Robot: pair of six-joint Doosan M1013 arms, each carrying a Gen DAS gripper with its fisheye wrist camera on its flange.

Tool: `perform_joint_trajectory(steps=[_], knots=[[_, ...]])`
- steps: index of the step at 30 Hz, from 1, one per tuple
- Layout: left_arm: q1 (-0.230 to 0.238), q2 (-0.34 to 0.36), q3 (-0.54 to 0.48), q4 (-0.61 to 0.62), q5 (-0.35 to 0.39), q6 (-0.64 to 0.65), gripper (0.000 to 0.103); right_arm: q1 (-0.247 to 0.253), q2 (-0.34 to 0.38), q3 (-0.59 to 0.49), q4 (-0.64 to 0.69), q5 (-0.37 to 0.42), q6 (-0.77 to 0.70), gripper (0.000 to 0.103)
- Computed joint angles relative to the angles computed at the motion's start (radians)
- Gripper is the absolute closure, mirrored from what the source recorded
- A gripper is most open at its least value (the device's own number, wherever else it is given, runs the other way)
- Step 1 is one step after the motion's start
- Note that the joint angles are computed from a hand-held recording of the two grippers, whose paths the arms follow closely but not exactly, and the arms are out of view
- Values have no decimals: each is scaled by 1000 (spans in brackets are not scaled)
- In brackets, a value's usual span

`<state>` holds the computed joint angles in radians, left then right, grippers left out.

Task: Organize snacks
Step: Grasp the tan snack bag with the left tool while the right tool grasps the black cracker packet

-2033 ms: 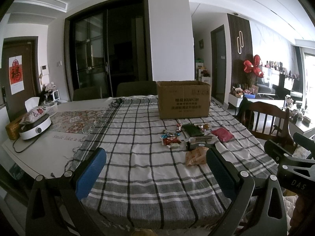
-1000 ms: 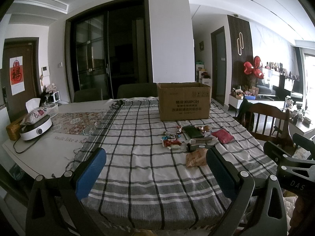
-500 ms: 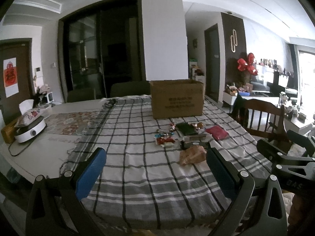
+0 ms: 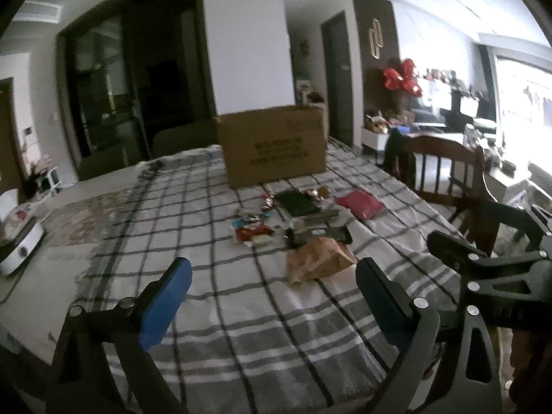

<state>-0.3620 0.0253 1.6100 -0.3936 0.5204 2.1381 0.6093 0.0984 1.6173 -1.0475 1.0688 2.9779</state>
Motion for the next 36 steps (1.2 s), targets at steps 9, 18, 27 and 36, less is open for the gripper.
perform_joint_trajectory(steps=[9,18,27,36], knots=[[-15,70,-35,-39,64,109,18,-55,24,-6,107,-25,-42,1],[-29,129,-79,-20,129,130,31,-102,45,-5,179,-44,-97,1],[-47,171,-122,6,188,171,32,-128,52,-7,213,-91,-153,1],[-51,208,-177,1,254,171,44,-155,54,-18,249,-136,-230,1]])
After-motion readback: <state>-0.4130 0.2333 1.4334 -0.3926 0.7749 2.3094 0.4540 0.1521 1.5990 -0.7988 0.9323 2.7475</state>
